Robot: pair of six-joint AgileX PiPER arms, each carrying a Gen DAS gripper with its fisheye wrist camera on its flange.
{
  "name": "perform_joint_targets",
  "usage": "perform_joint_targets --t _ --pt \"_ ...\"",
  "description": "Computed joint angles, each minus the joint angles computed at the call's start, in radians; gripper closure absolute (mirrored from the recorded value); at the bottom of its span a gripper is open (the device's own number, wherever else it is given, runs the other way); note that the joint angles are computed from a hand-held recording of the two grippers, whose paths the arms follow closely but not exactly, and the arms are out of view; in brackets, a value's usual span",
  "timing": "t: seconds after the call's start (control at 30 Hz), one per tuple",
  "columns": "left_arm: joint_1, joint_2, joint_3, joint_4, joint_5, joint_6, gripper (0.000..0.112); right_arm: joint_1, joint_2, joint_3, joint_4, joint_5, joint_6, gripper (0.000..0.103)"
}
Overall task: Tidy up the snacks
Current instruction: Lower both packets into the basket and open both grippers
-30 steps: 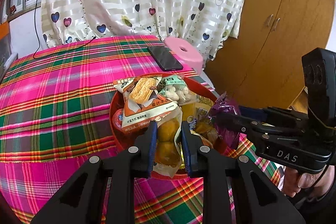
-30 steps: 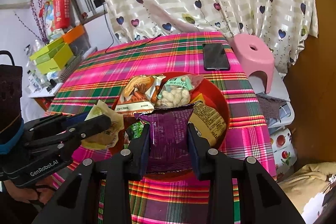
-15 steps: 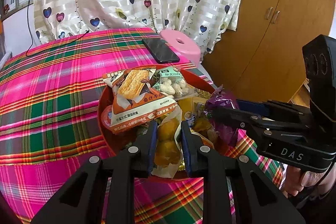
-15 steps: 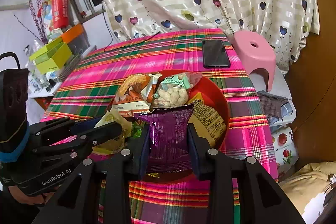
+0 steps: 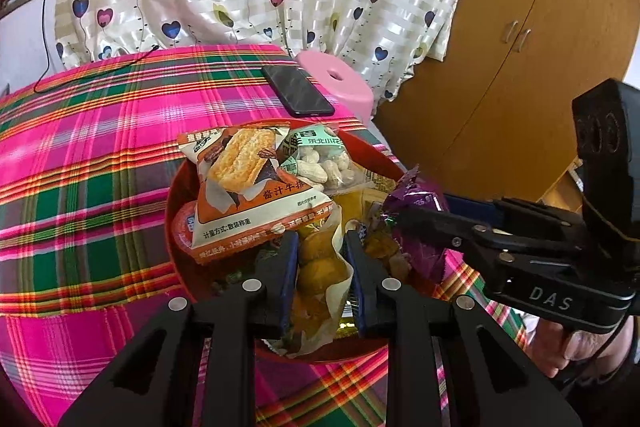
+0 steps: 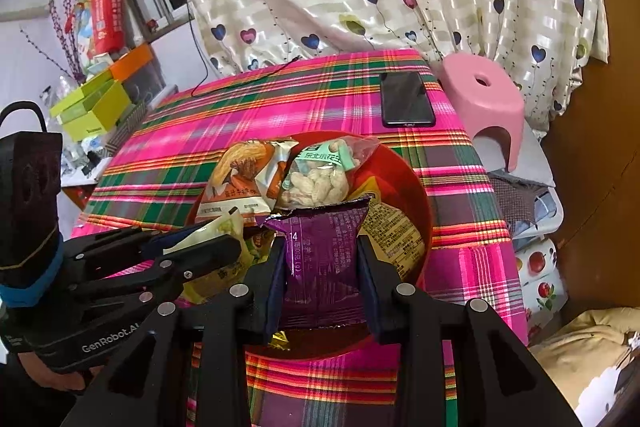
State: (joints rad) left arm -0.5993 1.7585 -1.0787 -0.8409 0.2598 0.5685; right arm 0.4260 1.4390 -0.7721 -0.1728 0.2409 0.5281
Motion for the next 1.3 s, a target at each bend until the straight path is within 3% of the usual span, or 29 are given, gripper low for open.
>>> perform_joint_targets --t 0.2,0.6,0.9,1.03,1.3 --pt "0.026 -0.024 0.02 -0.139 -0.013 0.123 0.084 0.001 0.023 -0.019 0.054 -0.006 -0.055 0.071" --pt "0.05 -0.116 0.099 0.004 -0.049 -0.032 0.083 0.015 0.027 -0.013 0.195 -0.016 -0.18 0.071" --pt "0.054 -0.212 0.212 0.103 -0.079 -0.123 0.083 0.032 -0.043 0.036 0.088 -0.028 -0.041 0.071" --pt "0.039 -0.236 0.262 0.151 -0.092 -0.163 0.083 0.053 -0.083 0.066 -0.015 -0.023 0.07 0.077" --pt "-0.012 -0.195 0.247 0.145 -0.069 -0.136 0.088 0.067 -0.057 0.09 -0.003 -0.028 0.07 0.081"
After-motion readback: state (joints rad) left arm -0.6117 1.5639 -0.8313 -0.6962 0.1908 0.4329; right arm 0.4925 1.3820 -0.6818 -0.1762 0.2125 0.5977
